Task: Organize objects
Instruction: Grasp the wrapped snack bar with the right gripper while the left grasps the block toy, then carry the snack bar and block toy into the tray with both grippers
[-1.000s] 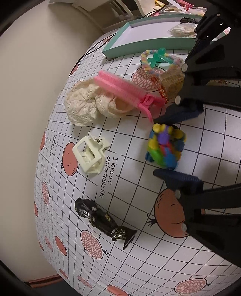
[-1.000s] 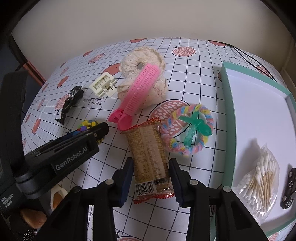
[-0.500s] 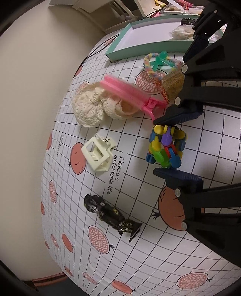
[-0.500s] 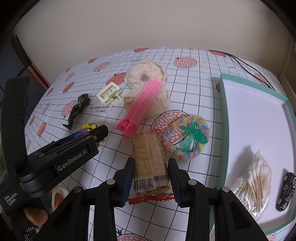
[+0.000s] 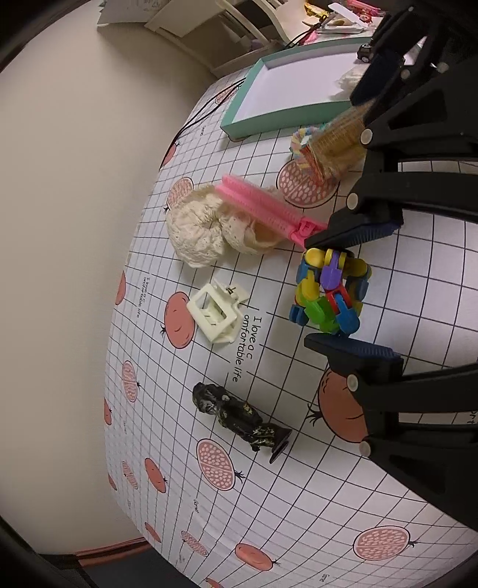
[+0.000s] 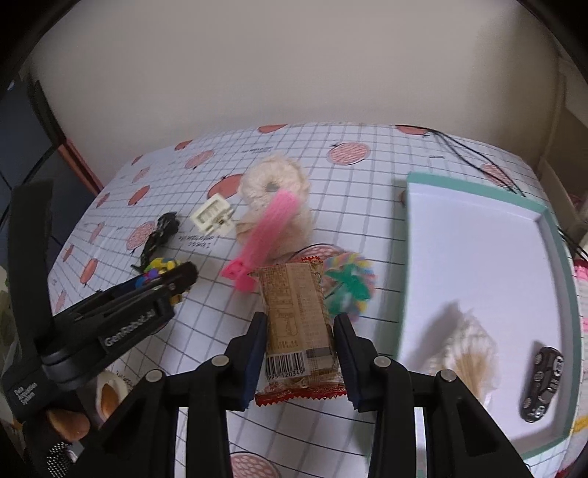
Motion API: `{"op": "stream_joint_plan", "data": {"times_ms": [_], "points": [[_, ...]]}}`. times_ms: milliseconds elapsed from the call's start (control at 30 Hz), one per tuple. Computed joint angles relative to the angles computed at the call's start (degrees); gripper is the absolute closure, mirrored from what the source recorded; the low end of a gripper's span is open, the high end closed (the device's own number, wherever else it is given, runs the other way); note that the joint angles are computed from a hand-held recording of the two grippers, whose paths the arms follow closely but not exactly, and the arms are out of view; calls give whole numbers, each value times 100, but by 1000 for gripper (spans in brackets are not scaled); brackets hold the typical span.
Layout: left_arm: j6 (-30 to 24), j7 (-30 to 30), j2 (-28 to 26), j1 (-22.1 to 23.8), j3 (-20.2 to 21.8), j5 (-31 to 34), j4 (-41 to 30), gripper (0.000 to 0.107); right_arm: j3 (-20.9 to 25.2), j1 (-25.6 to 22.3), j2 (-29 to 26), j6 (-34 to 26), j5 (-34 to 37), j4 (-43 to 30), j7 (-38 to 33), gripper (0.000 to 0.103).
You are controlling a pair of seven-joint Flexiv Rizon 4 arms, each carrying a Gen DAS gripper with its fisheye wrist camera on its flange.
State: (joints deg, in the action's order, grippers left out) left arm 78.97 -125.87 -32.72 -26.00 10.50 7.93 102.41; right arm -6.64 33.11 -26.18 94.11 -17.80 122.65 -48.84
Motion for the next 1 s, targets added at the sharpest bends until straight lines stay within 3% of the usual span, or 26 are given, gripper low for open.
{"op": "stream_joint_plan", "data": {"times_ms": [233,333,600,1000], "points": [[17,-36,-22,-161,7,98,-168,60,-668,322,166,199,168,316,134,64],[86,60,-65,-139,-153,27,-234,60,-689,224,214,175,271,388,148,64],[-122,290,-292,-497,-167,149,-731,60,-1267,409,332,182,352,677,345,63],[-67,862,-685,-484,-761,-362,-1164,60,-1663,348,434,75,418,974,444,63]]}}
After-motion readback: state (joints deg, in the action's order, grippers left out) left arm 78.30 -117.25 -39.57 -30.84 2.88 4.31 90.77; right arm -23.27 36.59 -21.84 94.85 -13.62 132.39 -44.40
